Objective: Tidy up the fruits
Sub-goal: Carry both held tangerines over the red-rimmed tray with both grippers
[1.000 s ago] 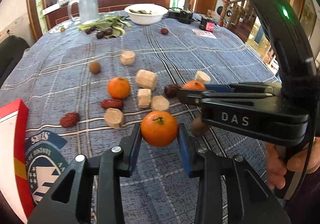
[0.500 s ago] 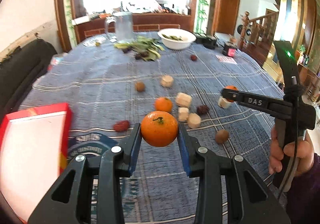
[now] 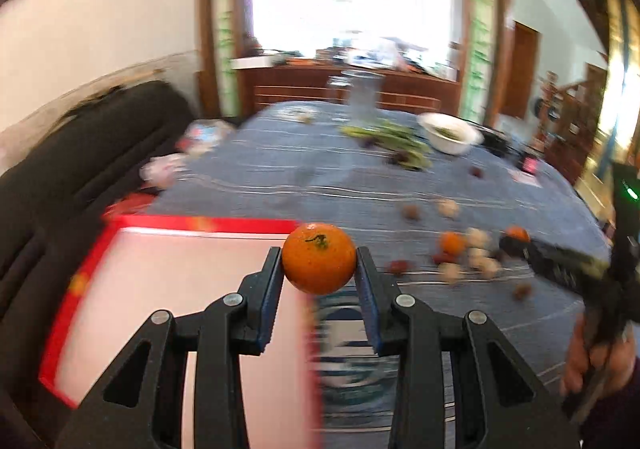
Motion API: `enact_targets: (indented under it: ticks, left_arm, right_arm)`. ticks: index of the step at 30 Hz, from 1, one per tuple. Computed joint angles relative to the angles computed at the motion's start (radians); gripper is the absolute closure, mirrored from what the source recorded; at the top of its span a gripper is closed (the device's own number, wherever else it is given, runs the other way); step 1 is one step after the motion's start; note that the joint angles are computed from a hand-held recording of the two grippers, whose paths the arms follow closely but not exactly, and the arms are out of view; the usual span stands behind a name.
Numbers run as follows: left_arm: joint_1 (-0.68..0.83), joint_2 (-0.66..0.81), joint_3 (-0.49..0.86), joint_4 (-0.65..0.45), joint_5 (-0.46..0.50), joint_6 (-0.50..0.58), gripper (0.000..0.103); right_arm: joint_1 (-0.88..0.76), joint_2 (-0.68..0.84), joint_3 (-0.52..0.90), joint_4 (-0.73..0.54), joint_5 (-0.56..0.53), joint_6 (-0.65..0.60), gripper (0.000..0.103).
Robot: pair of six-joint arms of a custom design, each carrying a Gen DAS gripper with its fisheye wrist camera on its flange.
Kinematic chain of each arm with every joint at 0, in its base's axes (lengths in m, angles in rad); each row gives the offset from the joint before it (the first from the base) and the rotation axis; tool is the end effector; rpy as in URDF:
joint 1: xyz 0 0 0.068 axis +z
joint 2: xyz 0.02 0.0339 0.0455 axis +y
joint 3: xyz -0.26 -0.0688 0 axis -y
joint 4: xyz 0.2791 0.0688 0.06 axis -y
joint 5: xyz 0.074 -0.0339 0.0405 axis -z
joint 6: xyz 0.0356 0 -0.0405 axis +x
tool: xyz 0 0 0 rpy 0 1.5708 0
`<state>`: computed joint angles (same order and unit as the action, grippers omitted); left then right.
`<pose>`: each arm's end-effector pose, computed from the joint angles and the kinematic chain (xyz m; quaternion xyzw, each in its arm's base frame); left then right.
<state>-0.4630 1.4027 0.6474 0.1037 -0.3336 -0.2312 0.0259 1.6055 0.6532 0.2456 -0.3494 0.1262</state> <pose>0.2794 -0.1264 0.1569 0.0290 0.8864 -0.0089 0.4620 0.3210 0.0205 0.1110 -0.0279 0.8968 0.1887 0.3992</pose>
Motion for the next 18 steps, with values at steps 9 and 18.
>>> enact_targets:
  ticks: [9, 18]
  left_arm:
    - [0.308, -0.089, -0.117, -0.057, 0.002, 0.037, 0.065]
    - [0.425, 0.021, -0.111, -0.028, 0.039, 0.058, 0.065]
  right_arm:
    - [0.44, 0.063, 0.083, -0.01, 0.08, 0.074, 0.071]
    - [0.572, 0.185, 0.171, -0.108, 0.206, 0.03, 0.071]
